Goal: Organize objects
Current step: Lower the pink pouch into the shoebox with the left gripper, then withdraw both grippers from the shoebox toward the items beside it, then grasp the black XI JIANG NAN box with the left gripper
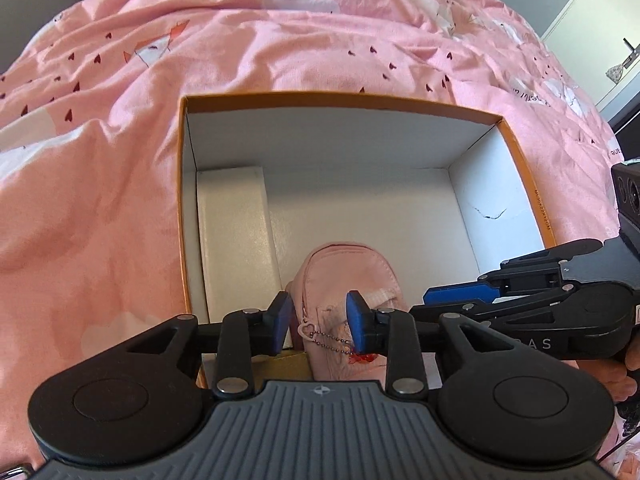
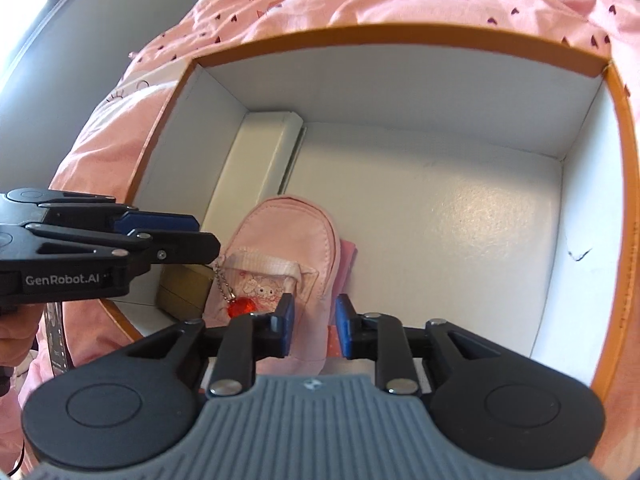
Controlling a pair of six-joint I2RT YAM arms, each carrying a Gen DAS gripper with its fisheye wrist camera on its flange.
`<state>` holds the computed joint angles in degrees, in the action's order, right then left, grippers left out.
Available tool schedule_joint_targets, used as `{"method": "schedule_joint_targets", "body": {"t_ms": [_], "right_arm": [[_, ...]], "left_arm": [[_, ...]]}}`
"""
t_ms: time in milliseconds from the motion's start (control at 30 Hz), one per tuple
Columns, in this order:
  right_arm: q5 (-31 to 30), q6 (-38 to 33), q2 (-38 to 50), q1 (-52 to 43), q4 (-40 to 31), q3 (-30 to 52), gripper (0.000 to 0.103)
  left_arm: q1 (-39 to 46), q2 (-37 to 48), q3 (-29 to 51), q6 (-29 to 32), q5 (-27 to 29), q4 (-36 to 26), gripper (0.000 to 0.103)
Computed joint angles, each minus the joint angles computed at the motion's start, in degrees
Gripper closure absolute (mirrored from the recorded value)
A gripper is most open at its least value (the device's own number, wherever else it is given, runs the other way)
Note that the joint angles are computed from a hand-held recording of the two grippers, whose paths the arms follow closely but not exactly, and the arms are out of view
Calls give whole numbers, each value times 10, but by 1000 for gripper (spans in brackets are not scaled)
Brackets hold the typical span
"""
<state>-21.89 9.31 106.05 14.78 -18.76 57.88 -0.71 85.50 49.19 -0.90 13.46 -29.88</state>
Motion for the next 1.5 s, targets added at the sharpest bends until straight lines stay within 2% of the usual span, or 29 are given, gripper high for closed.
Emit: {"method": "schedule_joint_targets", "body": {"t_ms": [167,367,533,667,800,833,900,967,1067,1300,1500], "right_arm": [[21,6,-104,11,32,-74,70],[62,38,-267,43,63,-185,66],[123,89,-403,95,58,-273,63],[178,144,-458,137,50,-322,62],[245,194,-442,186,70,-357,63],[259,205,-431,195,78,-364,67],[274,226,-407,206,99,-375,69],[273,244,-386,207,128,-385,69],[291,260,-358,218,153,-389,68],[287,249,-313,216,184,-383,67],[282,242,-284,207,195,-376,67]], "left_arm": [[-18,-130,-56,-7,-1,1,66],[-97,-308,-139,-51,-65,-19,64],[-178,-412,-206,-107,-119,-36,62],[-210,-458,-263,-145,-139,-22,47],[-236,-485,-314,-152,-166,-11,37],[-235,-492,-325,-155,-165,-7,35],[-218,-498,-346,-163,-142,7,27],[-199,-506,-365,-171,-122,23,25],[-208,-510,-386,-192,-134,41,20],[-223,-459,-405,-206,-140,95,20],[-199,-433,-408,-210,-135,125,20]]}}
